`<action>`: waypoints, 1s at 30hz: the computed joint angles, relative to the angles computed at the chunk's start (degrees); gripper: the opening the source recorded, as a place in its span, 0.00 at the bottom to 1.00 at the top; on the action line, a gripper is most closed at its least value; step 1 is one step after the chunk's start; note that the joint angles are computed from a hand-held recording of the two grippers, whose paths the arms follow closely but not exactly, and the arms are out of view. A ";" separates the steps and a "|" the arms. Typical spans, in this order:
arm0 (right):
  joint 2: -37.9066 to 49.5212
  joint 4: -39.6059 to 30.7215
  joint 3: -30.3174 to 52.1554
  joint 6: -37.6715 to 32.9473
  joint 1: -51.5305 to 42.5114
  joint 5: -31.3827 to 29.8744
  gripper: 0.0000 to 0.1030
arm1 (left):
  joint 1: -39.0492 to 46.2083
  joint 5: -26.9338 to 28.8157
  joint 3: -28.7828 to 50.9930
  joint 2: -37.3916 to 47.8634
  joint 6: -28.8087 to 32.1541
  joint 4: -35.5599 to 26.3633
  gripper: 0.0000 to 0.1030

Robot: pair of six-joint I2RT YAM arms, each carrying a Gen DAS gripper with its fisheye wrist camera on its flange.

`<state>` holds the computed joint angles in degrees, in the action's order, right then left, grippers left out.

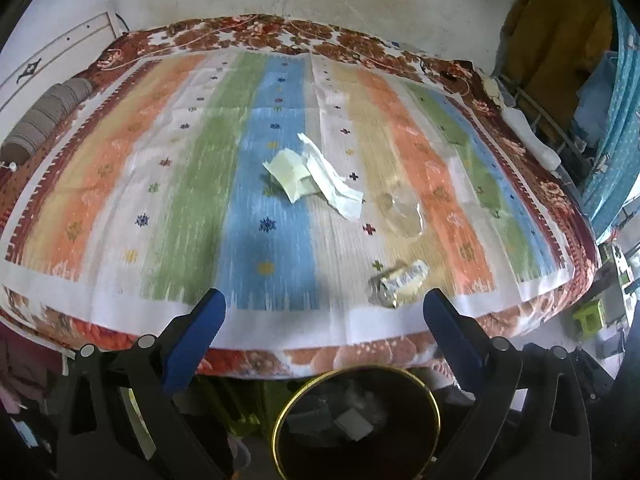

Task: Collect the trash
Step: 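Move both open tools toward the foil wrapper and white papers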

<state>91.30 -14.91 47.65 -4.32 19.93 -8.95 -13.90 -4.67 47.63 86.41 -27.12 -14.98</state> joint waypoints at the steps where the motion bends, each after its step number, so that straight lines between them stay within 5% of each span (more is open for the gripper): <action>1: 0.48 -0.04 0.52 0.03 0.07 0.24 0.91 | 0.29 -0.18 0.50 0.58 0.44 0.39 0.94; 19: 12.24 -3.85 13.62 0.80 -1.65 -1.46 0.91 | 5.43 4.04 7.77 10.07 4.97 8.23 0.94; 30: 22.64 -6.78 24.04 0.34 -3.12 0.38 0.90 | 7.57 5.72 16.06 19.14 8.40 7.39 0.94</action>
